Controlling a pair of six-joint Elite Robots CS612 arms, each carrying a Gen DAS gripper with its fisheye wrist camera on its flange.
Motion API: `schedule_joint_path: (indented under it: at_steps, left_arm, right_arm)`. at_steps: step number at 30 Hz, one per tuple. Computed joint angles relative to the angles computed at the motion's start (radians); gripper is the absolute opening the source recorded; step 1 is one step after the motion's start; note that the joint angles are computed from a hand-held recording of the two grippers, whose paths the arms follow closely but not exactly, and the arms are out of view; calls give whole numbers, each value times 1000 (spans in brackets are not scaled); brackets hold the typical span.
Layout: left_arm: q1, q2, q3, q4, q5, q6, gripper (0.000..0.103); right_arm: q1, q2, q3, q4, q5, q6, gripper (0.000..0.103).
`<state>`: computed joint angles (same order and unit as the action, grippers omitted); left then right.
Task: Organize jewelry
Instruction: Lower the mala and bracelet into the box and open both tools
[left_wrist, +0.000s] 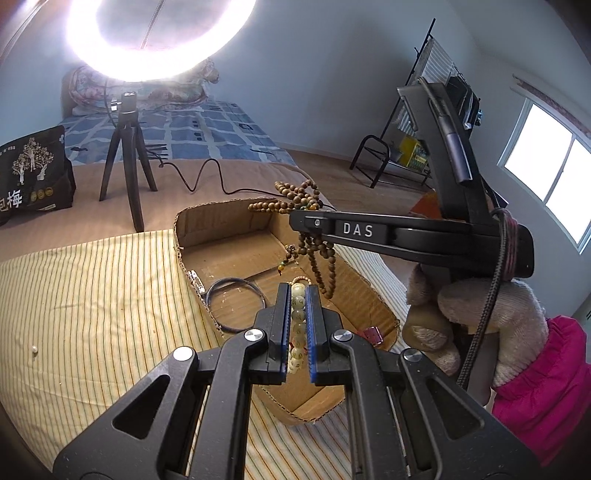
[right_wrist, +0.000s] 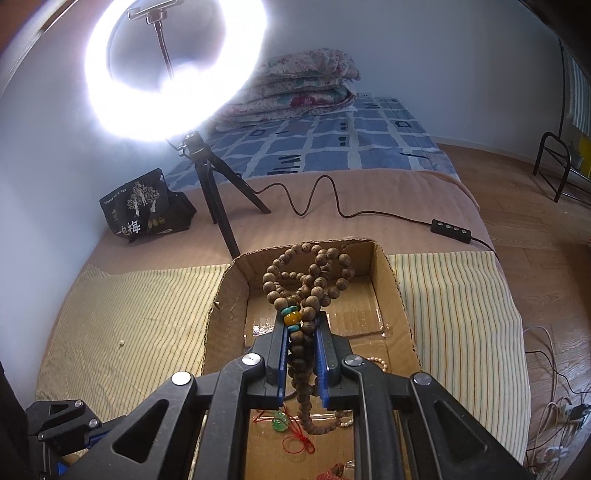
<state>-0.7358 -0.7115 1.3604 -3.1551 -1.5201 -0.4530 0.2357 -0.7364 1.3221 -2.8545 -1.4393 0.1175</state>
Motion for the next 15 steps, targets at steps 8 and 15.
schedule_joint_path:
  at_steps: [8,15]
  left_arm:
    - [1,2,-3,1,-18,9,5]
    - [2,-3,4,5,-16,13,28]
  right_arm:
    - [4,0,1,-17,-31,-3,42]
    - [7,-10,18,-43,-84,24,81]
